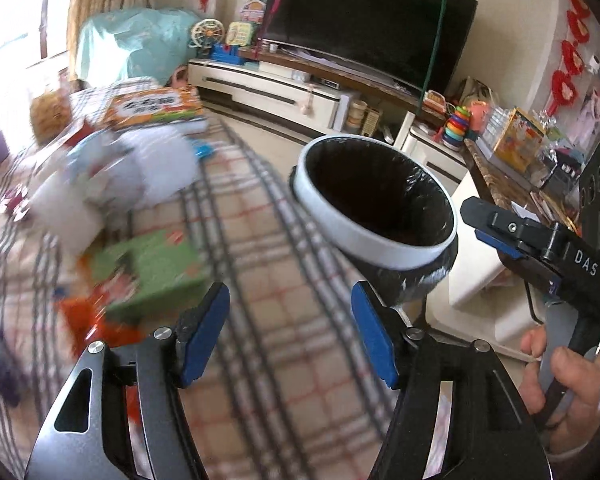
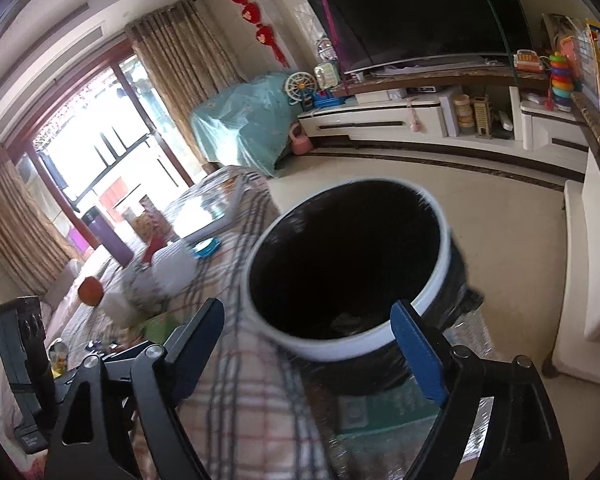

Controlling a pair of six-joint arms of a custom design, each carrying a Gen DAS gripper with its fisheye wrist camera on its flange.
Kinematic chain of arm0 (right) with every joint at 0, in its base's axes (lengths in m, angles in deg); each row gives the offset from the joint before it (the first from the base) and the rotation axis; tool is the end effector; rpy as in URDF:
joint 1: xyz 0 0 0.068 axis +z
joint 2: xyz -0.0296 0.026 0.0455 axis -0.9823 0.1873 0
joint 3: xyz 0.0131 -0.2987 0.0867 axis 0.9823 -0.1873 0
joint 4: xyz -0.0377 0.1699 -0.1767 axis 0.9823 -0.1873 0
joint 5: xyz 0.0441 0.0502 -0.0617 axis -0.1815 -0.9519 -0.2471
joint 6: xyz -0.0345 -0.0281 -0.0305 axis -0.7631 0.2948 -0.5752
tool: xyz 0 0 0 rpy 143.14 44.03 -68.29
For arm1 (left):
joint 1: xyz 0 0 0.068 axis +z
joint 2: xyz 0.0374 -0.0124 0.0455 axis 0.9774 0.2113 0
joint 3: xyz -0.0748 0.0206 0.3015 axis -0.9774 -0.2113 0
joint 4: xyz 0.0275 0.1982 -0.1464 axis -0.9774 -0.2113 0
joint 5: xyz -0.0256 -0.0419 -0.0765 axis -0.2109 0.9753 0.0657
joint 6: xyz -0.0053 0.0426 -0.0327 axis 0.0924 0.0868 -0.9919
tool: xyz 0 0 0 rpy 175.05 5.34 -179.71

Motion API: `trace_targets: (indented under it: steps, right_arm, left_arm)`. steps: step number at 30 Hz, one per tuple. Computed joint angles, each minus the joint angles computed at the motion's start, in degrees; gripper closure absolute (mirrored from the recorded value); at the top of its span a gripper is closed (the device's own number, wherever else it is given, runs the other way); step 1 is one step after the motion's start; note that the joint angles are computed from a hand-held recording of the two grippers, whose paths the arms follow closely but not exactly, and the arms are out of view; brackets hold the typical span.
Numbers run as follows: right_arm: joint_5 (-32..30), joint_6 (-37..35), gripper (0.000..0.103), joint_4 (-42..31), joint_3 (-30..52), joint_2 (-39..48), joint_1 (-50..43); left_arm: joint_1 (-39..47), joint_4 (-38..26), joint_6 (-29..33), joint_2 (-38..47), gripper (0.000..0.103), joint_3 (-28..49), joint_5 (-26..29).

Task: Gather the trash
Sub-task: 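Withdraw both open tools from the bin back toward the table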

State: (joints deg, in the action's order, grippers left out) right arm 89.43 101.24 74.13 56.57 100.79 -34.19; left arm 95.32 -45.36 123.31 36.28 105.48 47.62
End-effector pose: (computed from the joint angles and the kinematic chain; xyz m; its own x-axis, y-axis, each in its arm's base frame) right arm 0.1721 0.1428 0.0713 -0.4966 0.5026 -0.7076 0.3021 0.8644 0.4020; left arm 0.2685 0.0601 0.0556 -0.6425 0.3515 -0.6809 0.6242 0.7555 -0.1990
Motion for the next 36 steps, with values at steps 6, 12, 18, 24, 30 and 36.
trace_targets:
  steps: [6,12,18,24,30,36]
  right_arm:
    - [2.06,3.91,0.015,-5.19,4.79,1.04,6.08]
    - [3.6,6.82,0.014,-11.37,10.22,1.92,10.81]
    - [3.81,7.81,0.013,-16.9,16.33,3.38,14.26]
    - [2.34,6.46,0.013,-21.27,23.48,6.18,16.09]
    - [-1.44,3.53,0.013,-23.15,29.64,9.81,15.86]
    - [-4.64,0.93,0.013,-23.77,34.44,12.86,15.07]
  left_arm:
    - [9.24,-8.0,7.97,-0.24,0.038,2.34,2.9]
    - [18.18,-16.55,14.81,2.06,0.038,7.51,4.74]
    - [24.63,-22.49,18.24,5.83,0.038,13.55,4.48]
    - [29.35,-26.88,18.89,8.63,0.038,19.35,4.38]
    - [31.65,-28.84,15.95,11.82,0.037,25.37,3.14]
    - [32.08,-31.55,12.34,14.51,0.032,31.47,2.76]
